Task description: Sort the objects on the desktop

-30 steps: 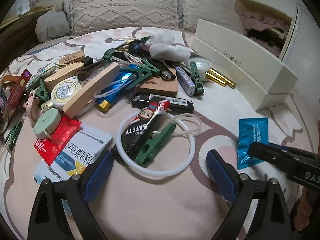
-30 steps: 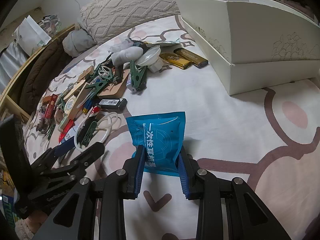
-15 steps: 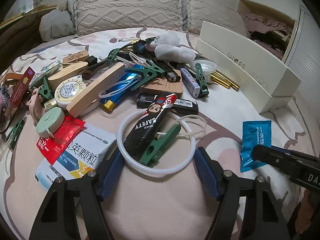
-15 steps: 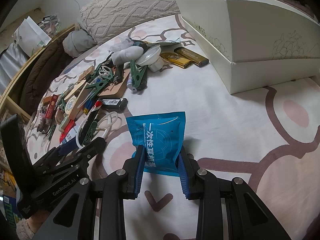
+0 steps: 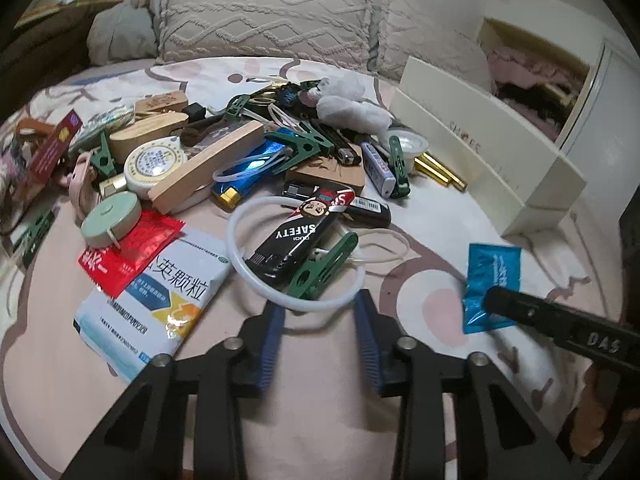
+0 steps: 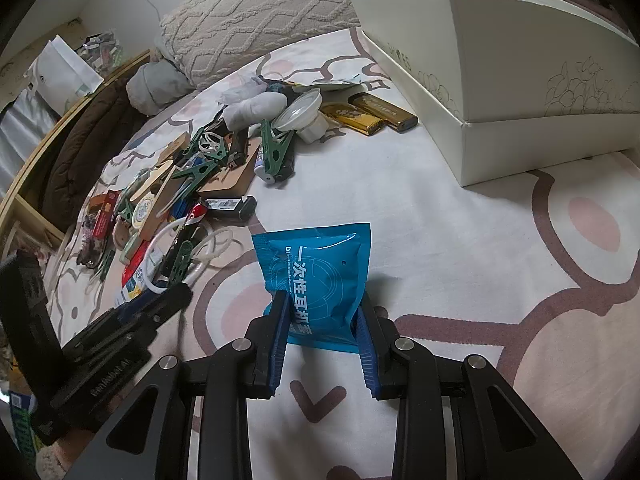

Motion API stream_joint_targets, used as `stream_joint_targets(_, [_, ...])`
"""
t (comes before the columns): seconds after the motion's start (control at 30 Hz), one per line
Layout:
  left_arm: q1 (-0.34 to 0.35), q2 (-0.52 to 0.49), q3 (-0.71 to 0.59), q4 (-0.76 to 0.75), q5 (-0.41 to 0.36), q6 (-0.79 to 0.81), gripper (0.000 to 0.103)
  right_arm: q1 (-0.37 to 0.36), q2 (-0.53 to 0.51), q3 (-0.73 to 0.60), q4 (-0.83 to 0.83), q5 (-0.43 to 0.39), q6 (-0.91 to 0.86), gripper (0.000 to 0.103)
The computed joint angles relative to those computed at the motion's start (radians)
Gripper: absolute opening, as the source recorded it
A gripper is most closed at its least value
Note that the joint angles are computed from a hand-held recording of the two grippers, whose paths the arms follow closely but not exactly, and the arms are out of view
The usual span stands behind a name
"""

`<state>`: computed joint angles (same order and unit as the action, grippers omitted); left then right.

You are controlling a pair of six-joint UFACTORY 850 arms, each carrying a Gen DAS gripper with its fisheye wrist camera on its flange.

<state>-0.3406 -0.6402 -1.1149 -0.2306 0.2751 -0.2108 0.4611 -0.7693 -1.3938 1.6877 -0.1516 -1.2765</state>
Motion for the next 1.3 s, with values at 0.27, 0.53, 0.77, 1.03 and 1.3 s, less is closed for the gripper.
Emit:
stream_joint_targets(0.27, [0.035,0.017,0.034,0.250,0.071,-0.330,0.025,0.000,0.000,0.000,0.004,-0.001,-0.003,0.032])
stream_joint_targets(0.53, [0.116,0.004,0.067,0.677,0.260,-0.913,0.025,0.000,-0.001,-0.001,0.006,-0.001,-0.005,0.032])
stream_joint_targets(0.77, [0.155,-0.031,0.057,0.792,0.379,-1.134,0.025,0.000,-0.002,-0.001,0.016,-0.001,-0.015,0.032])
stream_joint_targets(1.03, [0.158,-0.009,0.083,0.731,0.401,-1.092,0.010,0.000,-0.004,-0.002,0.033,-0.005,-0.033,0.032])
stream_joint_targets(1.3, [0.145,0.039,0.117,0.680,0.414,-0.994,0.010,-0.004,0.008,0.018,0.208,-0.044,-0.201,0.032])
